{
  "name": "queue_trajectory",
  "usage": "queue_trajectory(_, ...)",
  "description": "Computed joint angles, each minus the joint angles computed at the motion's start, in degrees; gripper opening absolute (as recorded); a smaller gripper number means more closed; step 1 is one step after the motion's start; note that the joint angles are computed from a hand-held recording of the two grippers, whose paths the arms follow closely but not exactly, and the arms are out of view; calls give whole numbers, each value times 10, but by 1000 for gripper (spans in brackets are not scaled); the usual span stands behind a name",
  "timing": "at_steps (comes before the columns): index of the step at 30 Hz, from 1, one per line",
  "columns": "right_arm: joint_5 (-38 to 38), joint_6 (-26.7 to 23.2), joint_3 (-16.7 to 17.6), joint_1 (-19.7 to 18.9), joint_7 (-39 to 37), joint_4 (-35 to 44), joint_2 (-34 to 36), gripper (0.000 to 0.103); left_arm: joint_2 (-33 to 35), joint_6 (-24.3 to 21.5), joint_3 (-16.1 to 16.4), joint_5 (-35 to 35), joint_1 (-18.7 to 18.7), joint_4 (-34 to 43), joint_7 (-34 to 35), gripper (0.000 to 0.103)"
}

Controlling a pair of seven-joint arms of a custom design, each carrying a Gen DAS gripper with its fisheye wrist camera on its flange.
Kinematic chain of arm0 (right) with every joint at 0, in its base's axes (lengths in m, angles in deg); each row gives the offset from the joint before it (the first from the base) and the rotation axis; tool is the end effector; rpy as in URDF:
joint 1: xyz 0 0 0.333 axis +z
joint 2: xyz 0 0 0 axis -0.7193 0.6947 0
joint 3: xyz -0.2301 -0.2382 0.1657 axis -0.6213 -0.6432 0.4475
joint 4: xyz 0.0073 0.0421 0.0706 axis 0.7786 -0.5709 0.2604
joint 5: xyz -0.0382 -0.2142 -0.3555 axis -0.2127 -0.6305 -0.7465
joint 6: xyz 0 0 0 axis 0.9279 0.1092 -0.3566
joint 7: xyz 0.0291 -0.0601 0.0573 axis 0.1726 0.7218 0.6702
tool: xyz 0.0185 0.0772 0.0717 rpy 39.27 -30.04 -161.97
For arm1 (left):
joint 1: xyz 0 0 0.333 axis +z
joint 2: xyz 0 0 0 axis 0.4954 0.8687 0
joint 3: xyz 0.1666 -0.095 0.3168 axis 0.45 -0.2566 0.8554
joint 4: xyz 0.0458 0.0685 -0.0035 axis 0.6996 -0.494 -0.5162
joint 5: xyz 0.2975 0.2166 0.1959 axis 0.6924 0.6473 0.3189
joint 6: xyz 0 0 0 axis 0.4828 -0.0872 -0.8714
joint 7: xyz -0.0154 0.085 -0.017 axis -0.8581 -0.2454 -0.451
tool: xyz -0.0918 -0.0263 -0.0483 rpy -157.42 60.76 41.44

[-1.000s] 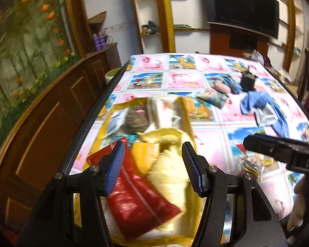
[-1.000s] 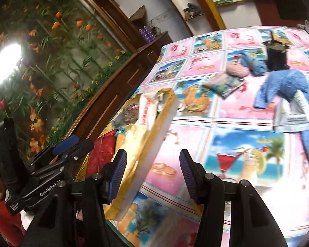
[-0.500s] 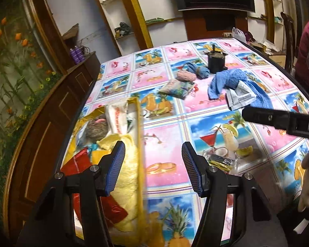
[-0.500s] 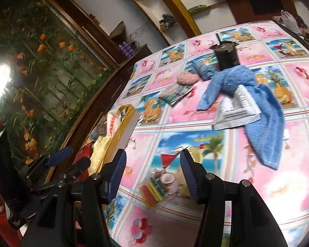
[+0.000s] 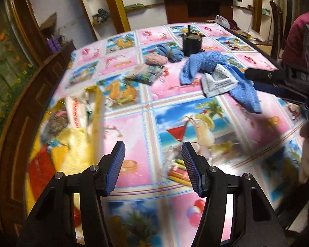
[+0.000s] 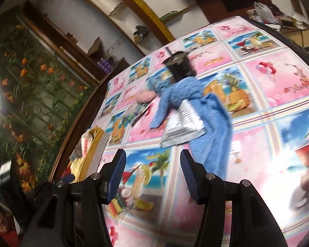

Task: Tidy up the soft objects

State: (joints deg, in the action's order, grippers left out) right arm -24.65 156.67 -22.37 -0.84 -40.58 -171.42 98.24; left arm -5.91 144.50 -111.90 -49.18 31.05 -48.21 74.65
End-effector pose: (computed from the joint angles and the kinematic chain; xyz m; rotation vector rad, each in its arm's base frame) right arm 0.5645 0.5125 0.3225 -0.8320 2.0471 -0.4292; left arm 0.6470 -0.2493 0.3588 -0.8102 2.5846 -0.7843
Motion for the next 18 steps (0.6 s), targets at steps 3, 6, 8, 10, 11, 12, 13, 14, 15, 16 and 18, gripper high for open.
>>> queue_trajectory(3,10,-23,-1,-2,8,-28,-20,55,9,-39,-4,-5,-1,10,3,57)
queue_trajectory(6,29,-36,6,-16,-2,-47,-34,55,19,-76,15,-6,-21,26,-11,58)
queue_trajectory(8,43,-39,10,-26,-16,-52,-37,55,28,-113,18,-19,-22,42,-18,57)
queue_trajectory(10,56,-41,11,-33,-29,-53,-37,55,35,-141,14,-44,-14,55,-13,57)
queue_trajectory(11,61,-41,11,-37,-38,-49,-35,55,37,-147,16,-55,-14,58,-12,57)
queue_trajectory(12,67,-37,11,-42,-54,-41,-31,55,37,-146,22,-58,-20,59,-14,57)
queue_trajectory(13,78,-33,12,-48,-76,-31,-25,55,38,-146,30,-56,-27,59,-17,57)
queue_trajectory(14,91,-30,12,-54,-102,-19,-18,55,39,-148,40,-50,-36,60,-23,57)
queue_trajectory(15,112,-29,14,-61,-142,-1,-8,55,41,-152,43,-49,-38,61,-24,58)
queue_trajectory(16,139,-28,17,-69,-189,17,2,55,42,-151,37,-56,-34,61,-17,60)
queue_trajectory(18,192,-35,23,-86,-275,56,27,55,41,-142,36,-60,-34,56,-8,61)
